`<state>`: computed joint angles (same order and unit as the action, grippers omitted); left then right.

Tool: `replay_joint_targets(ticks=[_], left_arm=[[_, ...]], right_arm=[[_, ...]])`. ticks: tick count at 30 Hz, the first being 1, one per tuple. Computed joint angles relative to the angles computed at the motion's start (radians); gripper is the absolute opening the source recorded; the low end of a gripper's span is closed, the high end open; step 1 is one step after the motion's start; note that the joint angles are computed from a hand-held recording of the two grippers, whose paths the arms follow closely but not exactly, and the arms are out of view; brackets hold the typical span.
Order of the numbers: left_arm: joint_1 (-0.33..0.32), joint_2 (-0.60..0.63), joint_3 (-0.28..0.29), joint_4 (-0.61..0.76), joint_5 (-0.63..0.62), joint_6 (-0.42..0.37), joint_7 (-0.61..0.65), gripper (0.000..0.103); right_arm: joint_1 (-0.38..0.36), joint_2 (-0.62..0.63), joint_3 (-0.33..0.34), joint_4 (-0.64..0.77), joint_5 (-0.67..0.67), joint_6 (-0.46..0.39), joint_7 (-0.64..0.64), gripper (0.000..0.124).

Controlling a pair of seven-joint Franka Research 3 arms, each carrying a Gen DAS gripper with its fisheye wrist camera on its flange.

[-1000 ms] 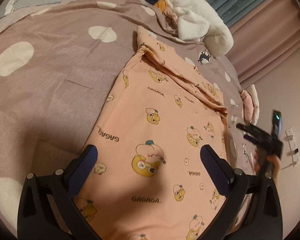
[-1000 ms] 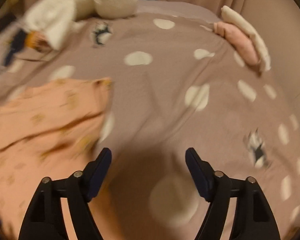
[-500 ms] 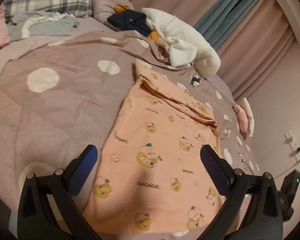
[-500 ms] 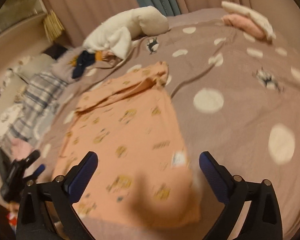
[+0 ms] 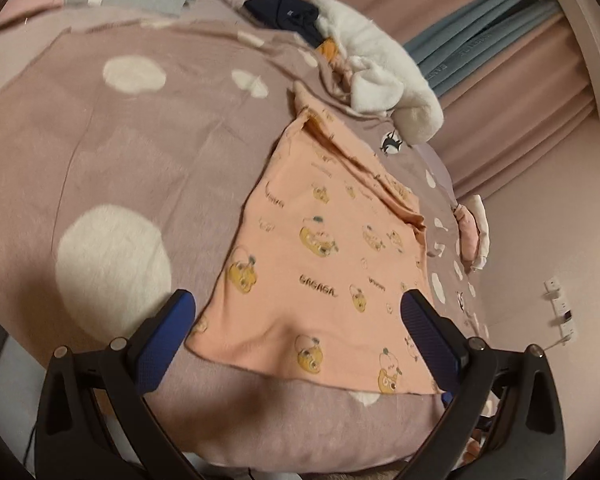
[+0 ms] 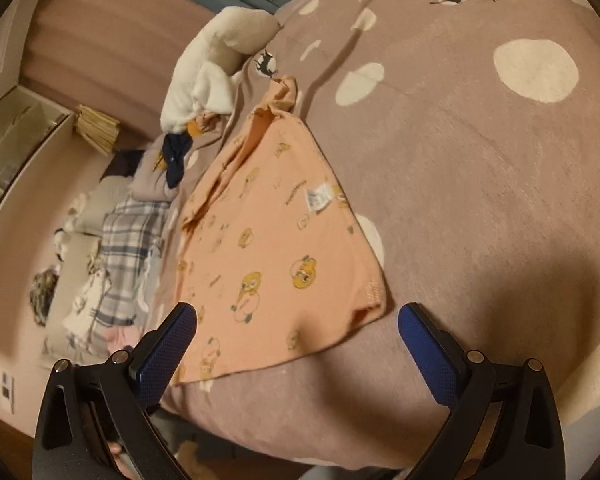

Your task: Fold small clothes

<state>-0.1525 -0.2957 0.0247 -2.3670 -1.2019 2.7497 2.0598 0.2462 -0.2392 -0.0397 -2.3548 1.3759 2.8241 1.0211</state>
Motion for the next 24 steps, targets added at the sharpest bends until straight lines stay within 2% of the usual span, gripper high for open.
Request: replay_joint_targets(ticks=[2, 7, 12, 17, 18, 19, 20, 21, 22, 23, 24], left_arm=[[0.013, 0.005, -0.003, -0.009, 0.024, -0.003, -0.067, 0.103], [0.022, -0.004, 0.02, -0.009, -0.022, -0.071, -0.05, 0.103], [0.039, 0.002, 0.005, -0.006, -0.04, -0.074, -0.06, 0.103], [0.044, 0.007, -0.022, -0.001, 0.076, -0.063, -0.084, 0.103], [0.033, 0.005, -0.013, -0.005, 0.067, -0.061, -0.048, 0.103], [0.028, 0.004, -0.011, -0.009, 0.02, -0.062, 0.022, 0.103], [-0.012, -0.009, 0.02, -0.03, -0.066, -0.046, 0.143, 0.102], [-0.017, -0.013, 0.028, -0.037, -0.097, -0.05, 0.193, 0.102], [0.013, -0.013, 0.01, -0.034, -0.071, -0.082, 0.174, 0.102], [0.015, -0.011, 0.024, -0.021, -0.057, -0.125, 0.147, 0.102], [0.025, -0.001, 0.04, -0.005, -0.1, -0.199, 0.173, 0.102]], right_arm=[[0.006, -0.007, 0.0, -0.008, 0.027, -0.001, -0.027, 0.1], [0.006, -0.013, -0.002, -0.018, 0.045, -0.018, -0.067, 0.101], [-0.001, -0.025, -0.016, -0.035, 0.115, -0.049, -0.124, 0.102], [-0.016, -0.021, -0.003, -0.035, 0.1, -0.057, -0.142, 0.102], [-0.015, -0.019, 0.002, -0.035, 0.086, -0.048, -0.154, 0.102], [-0.014, -0.02, 0.005, -0.036, 0.079, -0.042, -0.16, 0.102], [-0.013, -0.018, 0.007, -0.036, 0.069, -0.035, -0.162, 0.102], [-0.011, -0.017, 0.01, -0.035, 0.059, -0.028, -0.159, 0.102], [-0.009, -0.016, 0.009, -0.035, 0.057, -0.025, -0.158, 0.102], [-0.007, -0.016, 0.006, -0.034, 0.063, -0.023, -0.162, 0.102], [-0.005, -0.016, 0.004, -0.033, 0.075, -0.022, -0.168, 0.102]])
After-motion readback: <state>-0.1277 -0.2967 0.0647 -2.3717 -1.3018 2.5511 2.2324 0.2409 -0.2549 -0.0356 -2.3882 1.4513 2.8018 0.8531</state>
